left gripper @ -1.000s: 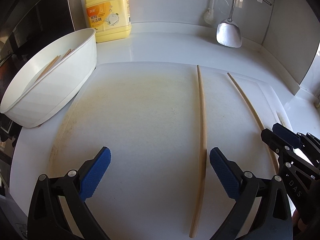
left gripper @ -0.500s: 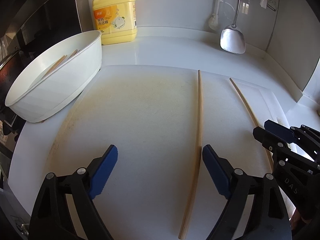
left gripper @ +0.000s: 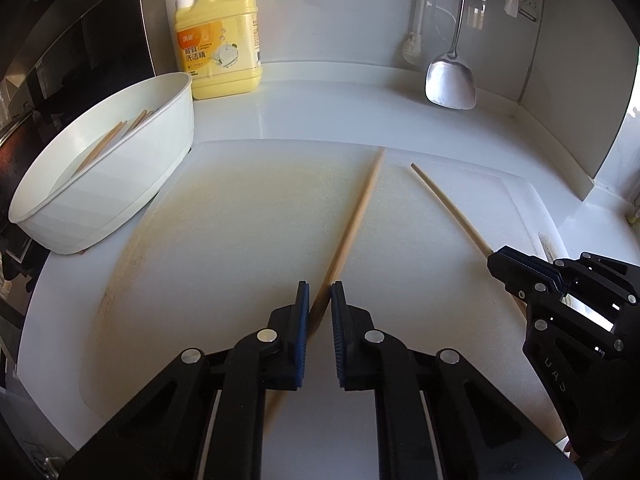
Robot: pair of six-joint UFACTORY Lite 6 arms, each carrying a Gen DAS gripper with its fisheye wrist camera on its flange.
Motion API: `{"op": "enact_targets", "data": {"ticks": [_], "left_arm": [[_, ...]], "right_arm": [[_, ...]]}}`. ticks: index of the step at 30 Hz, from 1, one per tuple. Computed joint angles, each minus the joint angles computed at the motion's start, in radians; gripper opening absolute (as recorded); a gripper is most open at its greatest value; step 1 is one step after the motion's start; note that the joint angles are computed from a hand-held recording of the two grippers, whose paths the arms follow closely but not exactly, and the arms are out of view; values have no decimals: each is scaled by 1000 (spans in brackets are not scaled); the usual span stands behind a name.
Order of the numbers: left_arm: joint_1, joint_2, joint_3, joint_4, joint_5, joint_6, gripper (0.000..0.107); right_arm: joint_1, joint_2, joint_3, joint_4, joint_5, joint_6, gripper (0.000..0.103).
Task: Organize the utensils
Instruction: 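Close the left tool on one chopstick while the right tool grasps the other, then lift both held chopsticks and carry them over the white basin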
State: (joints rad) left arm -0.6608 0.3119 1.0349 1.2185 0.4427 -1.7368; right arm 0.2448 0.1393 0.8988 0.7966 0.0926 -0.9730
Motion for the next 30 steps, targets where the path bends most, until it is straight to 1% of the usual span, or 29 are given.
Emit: {"op": "enact_targets", "data": {"ticks": [2,4,6,9,11,13,17,20,24,26,28,30], "left_arm": [[18,-14,-8,-37,-32,39,8],[34,-26,-3,-106,-57,116,8],[39,-53,-4,-138,-51,162,8],[58,-112,-4,-216,-50,266,7],[84,-153,3,-320,-48,383,7],[112,-205,8,-429,-39,505,7],[171,-331,23,-571,28,709,8],[270,-414,46,-725,68,919,8],[470,-476,83,-928,83,1230,8],[600,-461,127,-1071,81,1439,8],[726,-424,179,-1219,78,1648,8],[840,-347,258,-1371,91,1858,8]], "right_arm": [[-2,-1,-1,29,3,-7,6],[-11,-5,1,75,26,-26,6],[-14,-15,4,69,43,5,6],[-9,-47,8,-26,59,133,6],[-8,-66,26,-80,84,215,6],[3,-92,46,-193,100,350,6],[31,-123,137,-313,168,532,6],[84,-96,264,-454,222,739,6],[189,27,507,-623,288,1002,6],[247,128,665,-665,332,1099,6],[299,276,874,-708,385,1190,6],[349,434,1083,-765,408,1285,6]]}}
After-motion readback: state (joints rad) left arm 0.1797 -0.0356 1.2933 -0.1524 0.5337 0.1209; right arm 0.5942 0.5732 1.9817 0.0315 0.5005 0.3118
